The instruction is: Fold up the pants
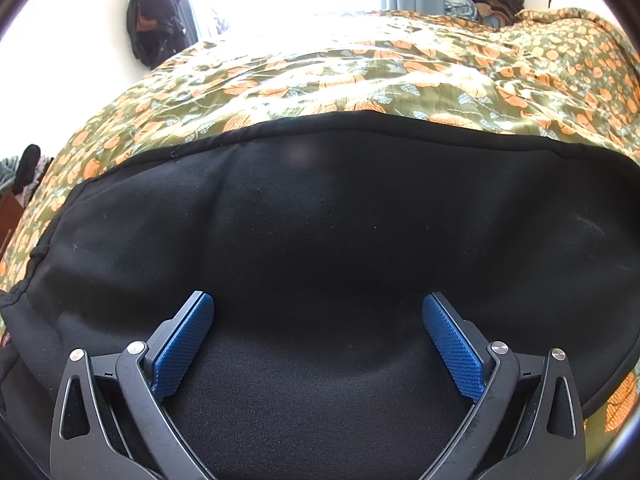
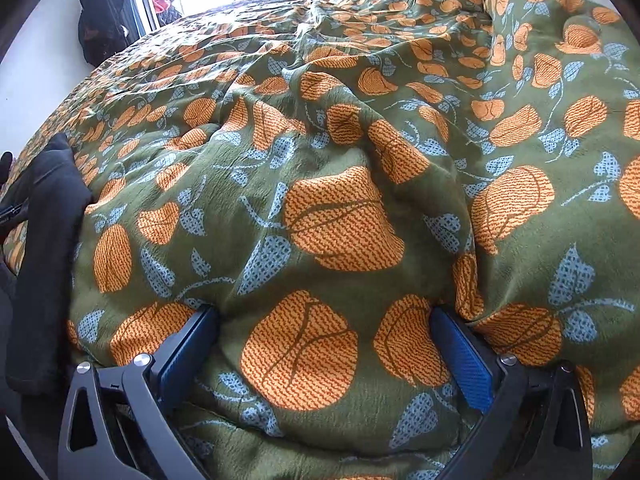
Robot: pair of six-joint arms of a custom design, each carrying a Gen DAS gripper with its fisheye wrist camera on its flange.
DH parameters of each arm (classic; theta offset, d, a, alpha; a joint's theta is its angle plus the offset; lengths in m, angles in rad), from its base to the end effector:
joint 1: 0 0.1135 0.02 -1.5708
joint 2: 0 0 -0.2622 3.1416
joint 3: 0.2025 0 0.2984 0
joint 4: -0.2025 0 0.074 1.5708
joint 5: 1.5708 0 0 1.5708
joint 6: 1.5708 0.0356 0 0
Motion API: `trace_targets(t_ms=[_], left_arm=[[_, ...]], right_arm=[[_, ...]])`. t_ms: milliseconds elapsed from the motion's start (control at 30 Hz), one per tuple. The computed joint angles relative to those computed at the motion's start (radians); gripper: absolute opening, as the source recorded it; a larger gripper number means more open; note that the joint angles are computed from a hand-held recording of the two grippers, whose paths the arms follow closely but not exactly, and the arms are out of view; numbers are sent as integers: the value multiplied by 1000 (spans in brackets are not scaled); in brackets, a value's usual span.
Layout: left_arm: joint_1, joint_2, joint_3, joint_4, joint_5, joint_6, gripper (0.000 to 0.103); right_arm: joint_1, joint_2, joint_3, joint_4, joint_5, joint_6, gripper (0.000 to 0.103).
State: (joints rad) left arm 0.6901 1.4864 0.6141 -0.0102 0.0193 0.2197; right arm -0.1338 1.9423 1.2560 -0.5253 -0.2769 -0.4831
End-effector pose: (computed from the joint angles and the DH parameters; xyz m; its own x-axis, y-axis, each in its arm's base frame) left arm 0.2329 0.1914 0.1049 -0.7179 -0.3101 -0.6232 -0.4822 0.8673 0.1239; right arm 0.4150 -0.0460 0.1177 -0.8370 -0.3382 -0.4302 -0.4017 0.9136 0.0633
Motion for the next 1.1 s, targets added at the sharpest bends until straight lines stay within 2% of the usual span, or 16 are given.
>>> trace_targets(t_ms=[100, 133, 200, 233, 333, 433, 500, 533, 567, 633, 667, 733, 800, 833, 1067, 1100], left_arm=[[1, -3, -2, -1, 1, 0, 102], [1, -3, -2, -1, 1, 0, 102], [1, -3, -3, 0, 1, 0, 102], [0, -4, -3, 1, 1, -1, 102], [-1, -6, -5, 4, 1, -3, 103], [-1, -7, -5, 3, 1, -3, 102], [-1, -6, -5, 4, 1, -3, 102], [-1, -6, -5, 4, 1, -3, 103], [-1, -7, -5, 4, 2, -3, 103], [-1, -7, -4, 3, 2, -4, 103], [-2, -8, -4, 2, 1, -5, 103], [-1, -7, -5, 4, 1, -4, 102], [-1, -7, -5, 4, 1, -4, 102], [-1, -7, -5, 5, 2, -4, 102], [-7, -12, -4, 1, -2, -9, 103], [-5, -12, -5, 3, 0, -9, 103]], right_arm=[[27, -31, 15, -61, 88, 30, 103], [38, -90, -26, -31, 122, 53, 103], [57, -294, -173, 96, 164, 90, 102], [67, -412, -243, 129, 140, 125, 102], [89, -721, -382, 78, -54, 318, 103], [170, -874, -481, -47, -307, 575, 102], [280, -979, -622, 10, -423, 826, 101], [355, -1025, -697, 77, -434, 955, 100], [439, -1055, -765, 164, -417, 1080, 98], [572, -1022, -841, 334, -341, 1228, 92], [606, -987, -865, 412, -300, 1291, 87], [610, -933, -899, 527, -220, 1404, 86], [568, -937, -915, 541, -141, 1438, 84], [541, -959, -932, 545, -135, 1463, 84], [400, -1046, -1040, 650, -203, 1700, 84], [359, -1068, -1045, 633, -233, 1715, 84]])
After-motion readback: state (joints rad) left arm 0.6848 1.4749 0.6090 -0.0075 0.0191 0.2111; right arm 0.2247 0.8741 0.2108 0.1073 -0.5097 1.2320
